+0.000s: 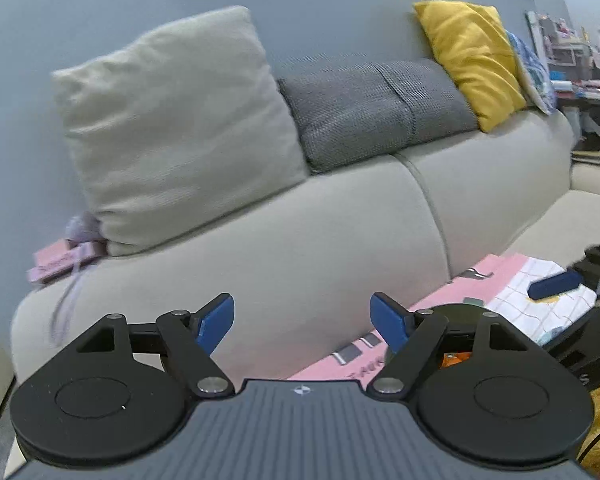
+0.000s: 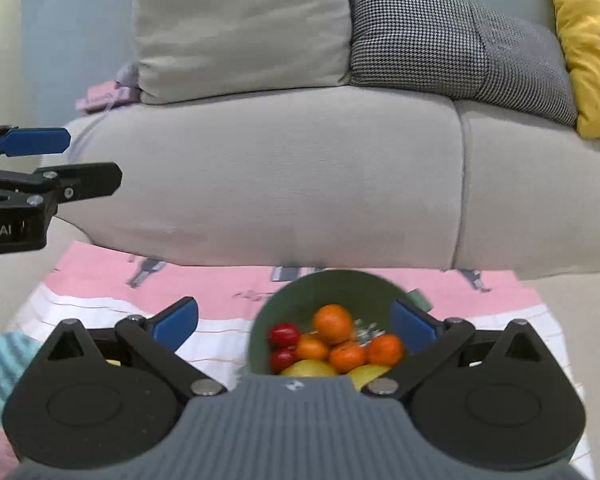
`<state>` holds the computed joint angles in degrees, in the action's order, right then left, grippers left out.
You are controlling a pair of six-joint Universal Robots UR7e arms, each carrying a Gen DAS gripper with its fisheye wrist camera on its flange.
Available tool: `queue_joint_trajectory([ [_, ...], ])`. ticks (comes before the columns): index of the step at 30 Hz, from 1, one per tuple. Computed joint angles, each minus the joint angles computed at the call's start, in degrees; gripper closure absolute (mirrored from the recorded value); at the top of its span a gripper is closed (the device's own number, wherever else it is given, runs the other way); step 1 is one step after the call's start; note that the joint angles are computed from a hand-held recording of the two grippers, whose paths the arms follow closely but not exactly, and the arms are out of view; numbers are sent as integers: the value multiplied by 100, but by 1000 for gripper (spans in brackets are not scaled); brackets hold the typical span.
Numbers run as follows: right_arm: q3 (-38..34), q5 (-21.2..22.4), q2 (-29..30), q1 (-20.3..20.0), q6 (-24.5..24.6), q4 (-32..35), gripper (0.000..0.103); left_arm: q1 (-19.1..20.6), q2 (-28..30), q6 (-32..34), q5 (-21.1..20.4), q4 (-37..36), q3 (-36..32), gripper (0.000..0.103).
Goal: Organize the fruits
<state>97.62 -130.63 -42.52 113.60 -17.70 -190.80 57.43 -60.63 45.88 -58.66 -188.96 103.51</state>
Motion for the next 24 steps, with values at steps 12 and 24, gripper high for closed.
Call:
queue_joint_trajectory([
  [12,475,-144,-204,217,527,652,4,58,-543,-1262,539,-48,649,9],
  [24,524,-313,97,183,-51,192,4,11,-407,-2087,1439,783,860,9],
])
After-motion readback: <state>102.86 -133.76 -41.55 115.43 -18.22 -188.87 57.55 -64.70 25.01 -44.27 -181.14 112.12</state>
